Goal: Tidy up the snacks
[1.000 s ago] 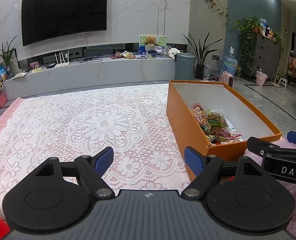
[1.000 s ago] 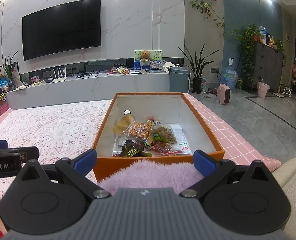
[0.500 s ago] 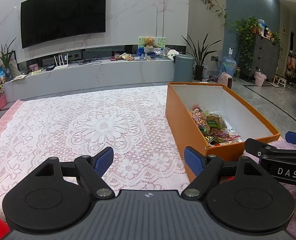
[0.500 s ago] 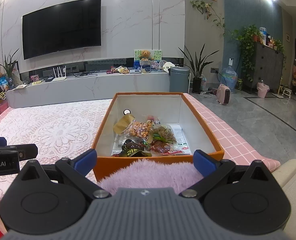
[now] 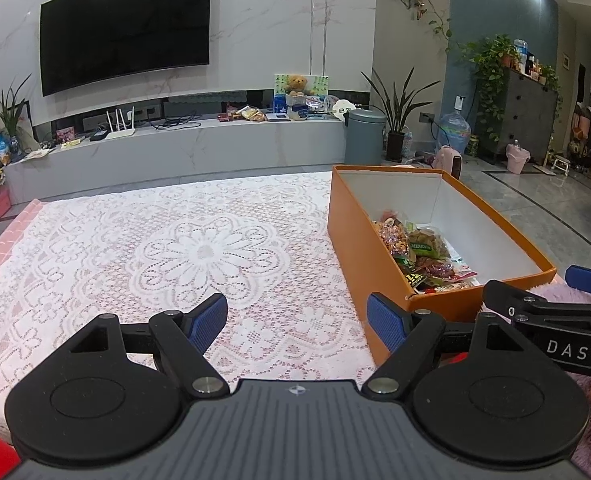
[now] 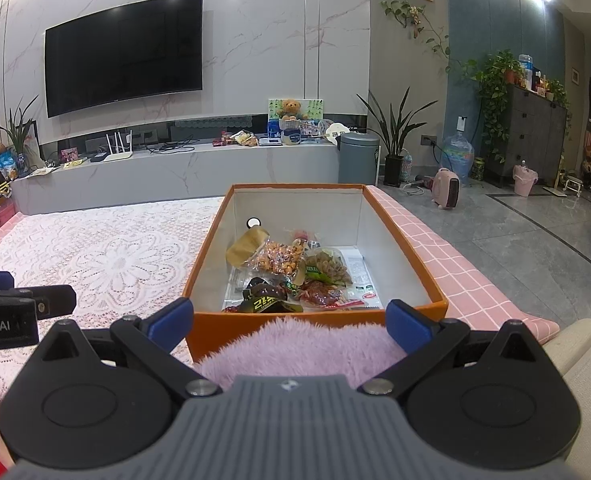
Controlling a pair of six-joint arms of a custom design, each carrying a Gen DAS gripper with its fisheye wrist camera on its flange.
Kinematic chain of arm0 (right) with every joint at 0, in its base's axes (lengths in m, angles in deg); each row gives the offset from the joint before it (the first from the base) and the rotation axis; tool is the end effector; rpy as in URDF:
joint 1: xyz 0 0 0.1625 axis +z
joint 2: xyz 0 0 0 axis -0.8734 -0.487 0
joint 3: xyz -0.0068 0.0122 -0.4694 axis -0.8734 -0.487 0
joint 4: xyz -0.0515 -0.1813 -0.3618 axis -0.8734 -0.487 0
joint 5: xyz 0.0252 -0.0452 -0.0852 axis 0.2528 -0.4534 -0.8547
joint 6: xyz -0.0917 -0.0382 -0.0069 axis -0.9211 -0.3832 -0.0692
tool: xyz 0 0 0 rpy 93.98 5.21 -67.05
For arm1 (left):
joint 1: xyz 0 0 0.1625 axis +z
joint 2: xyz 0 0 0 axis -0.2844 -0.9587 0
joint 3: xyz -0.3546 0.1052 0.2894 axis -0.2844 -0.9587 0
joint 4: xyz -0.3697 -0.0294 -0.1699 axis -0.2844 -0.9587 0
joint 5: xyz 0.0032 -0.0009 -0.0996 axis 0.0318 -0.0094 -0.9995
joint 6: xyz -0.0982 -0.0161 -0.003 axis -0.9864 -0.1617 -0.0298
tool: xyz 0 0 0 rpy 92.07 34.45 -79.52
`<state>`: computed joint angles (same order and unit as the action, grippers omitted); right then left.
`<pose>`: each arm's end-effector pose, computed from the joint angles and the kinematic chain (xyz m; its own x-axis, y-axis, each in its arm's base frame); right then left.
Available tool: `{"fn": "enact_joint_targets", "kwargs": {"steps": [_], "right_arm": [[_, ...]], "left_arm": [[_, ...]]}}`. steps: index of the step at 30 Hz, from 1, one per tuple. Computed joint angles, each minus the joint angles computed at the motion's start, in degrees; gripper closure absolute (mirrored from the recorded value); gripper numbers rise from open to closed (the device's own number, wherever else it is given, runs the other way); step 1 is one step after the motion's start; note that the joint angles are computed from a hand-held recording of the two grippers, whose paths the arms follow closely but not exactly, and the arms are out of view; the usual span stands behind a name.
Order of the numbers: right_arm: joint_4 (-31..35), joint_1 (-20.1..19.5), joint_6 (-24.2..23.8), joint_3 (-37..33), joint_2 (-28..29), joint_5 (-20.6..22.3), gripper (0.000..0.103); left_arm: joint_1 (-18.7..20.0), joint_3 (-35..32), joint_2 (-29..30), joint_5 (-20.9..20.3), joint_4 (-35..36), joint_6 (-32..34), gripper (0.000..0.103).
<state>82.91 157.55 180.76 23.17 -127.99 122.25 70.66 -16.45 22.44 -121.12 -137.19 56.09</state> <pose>0.1627 -0.7908 0.3153 -0.6692 0.3451 0.6580 -0.5007 0.4448 -0.7426 -0.3804 -0.8464 0.0823 -0.6632 0.4199 -0.6195 0.7369 0.5114 -0.4422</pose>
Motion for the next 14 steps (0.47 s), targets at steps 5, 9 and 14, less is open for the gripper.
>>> {"fn": "enact_joint_targets", "kwargs": {"steps": [5,9,14], "right_arm": [[0.03,0.04,-0.03,-0.06,0.03,0.08,0.003],[0.00,-0.08,-0.06,-0.07,0.17,-0.01,0.003],[0.08,-0.08,-0.07,-0.13,0.18,0.03,0.003]], "left_arm": [[0.09,-0.08,-0.11,-0.71,0.28,0.07,0.010],[0.11,0.20,-0.48,-1.74,1.22,-0.77,0.010],[0.20,0.49,-0.86,-2.65,1.61,-1.79,0.010]]}}
